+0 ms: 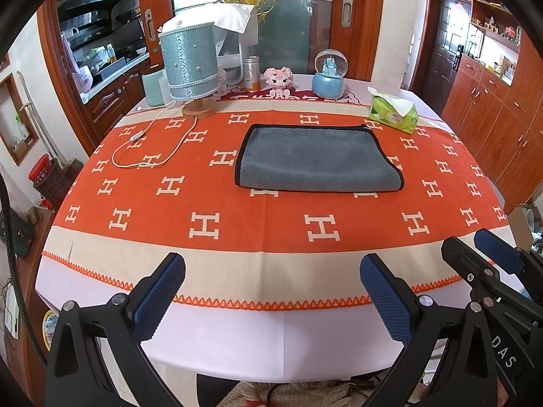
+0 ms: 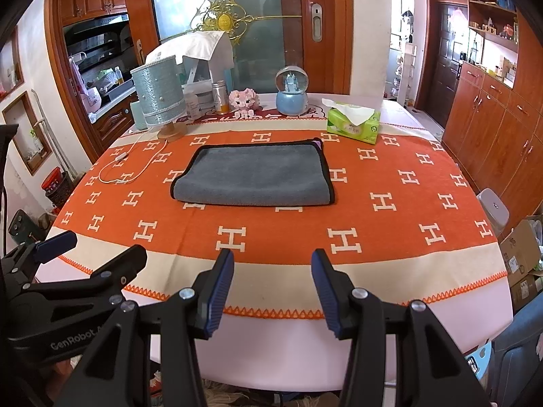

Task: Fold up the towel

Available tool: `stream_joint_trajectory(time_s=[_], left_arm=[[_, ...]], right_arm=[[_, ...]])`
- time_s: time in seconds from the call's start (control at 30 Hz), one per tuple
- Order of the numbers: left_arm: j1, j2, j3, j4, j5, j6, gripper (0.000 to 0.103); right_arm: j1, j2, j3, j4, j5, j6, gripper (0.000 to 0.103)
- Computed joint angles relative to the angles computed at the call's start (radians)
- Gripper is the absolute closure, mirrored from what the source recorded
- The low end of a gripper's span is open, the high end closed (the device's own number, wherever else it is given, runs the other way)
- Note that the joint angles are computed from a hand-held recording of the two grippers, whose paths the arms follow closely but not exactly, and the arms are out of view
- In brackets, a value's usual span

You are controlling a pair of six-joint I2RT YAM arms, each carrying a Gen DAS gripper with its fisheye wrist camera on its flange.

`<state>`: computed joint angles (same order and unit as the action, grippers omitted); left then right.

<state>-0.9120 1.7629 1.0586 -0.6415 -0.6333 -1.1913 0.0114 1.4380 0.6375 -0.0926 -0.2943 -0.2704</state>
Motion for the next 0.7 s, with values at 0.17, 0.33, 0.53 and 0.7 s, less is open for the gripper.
stream_joint_trajectory(time_s=[0.17,0.33,0.53,0.7], left_arm=[[0.001,0.000,0.000,-0.001,0.001,0.001,0.001],[0.001,-0.001,0.000,-0.001,0.001,0.001,0.001],[0.002,-0.003,-0.003,0.001,0.005,0.002,0.001],[0.003,-0.006,-0.008,0.002,0.007,0.000,0.001]], right_arm=[[0.002,0.000,0.000,-0.001,0.000,0.002,0.055],[0.000,0.001,0.002,-0.003,-0.002,0.000,0.055],[0.003,0.003,0.002,-0.005,-0.001,0.002,0.055],[0.004,0.002,-0.003,-0.004,-0.003,0.002,0.055]])
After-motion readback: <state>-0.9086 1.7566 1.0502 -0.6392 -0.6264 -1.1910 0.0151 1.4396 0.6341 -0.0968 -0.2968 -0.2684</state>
